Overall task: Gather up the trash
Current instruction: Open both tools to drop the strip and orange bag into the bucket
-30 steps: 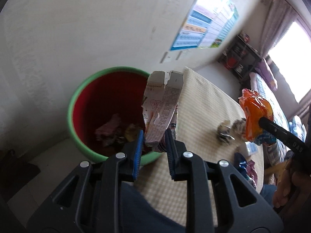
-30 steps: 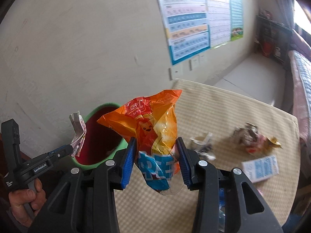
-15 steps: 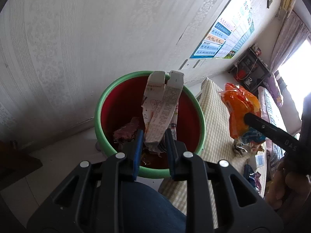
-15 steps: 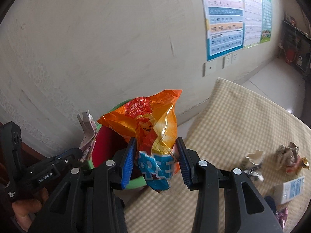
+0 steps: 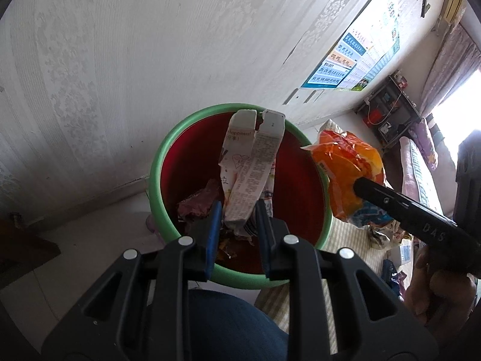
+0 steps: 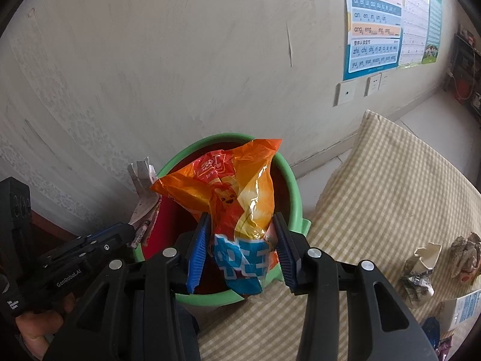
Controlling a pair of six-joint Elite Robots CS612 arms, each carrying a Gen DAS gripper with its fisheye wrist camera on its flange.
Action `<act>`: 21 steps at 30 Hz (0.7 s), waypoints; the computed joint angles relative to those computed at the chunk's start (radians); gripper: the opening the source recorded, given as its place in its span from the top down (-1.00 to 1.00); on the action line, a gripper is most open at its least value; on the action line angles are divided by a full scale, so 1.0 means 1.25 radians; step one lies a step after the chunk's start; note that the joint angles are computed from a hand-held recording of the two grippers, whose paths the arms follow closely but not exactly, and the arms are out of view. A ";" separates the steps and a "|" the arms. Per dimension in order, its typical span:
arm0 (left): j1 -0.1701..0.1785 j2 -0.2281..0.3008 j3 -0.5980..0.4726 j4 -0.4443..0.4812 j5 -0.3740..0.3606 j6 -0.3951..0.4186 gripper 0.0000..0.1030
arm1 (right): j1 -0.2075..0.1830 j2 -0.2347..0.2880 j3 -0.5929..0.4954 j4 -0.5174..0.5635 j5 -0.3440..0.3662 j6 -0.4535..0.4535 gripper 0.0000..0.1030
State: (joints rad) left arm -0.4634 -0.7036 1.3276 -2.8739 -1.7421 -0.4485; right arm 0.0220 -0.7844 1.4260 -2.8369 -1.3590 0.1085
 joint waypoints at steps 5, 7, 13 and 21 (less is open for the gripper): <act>0.002 0.007 -0.007 0.003 -0.004 -0.008 0.55 | -0.001 0.014 -0.021 0.020 0.003 -0.005 0.16; 0.004 0.009 -0.008 0.001 -0.012 -0.015 0.52 | 0.000 0.019 -0.027 0.023 0.005 -0.006 0.07; 0.008 0.009 -0.002 -0.008 -0.009 -0.033 0.11 | -0.002 0.022 -0.025 0.001 0.015 0.009 -0.50; 0.001 -0.011 0.032 -0.062 0.040 -0.059 -0.90 | -0.003 0.005 0.002 -0.023 -0.006 0.027 -0.82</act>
State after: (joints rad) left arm -0.4618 -0.7172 1.3675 -2.9512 -1.6925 -0.5225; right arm 0.0177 -0.7779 1.4288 -2.8661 -1.3665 0.1418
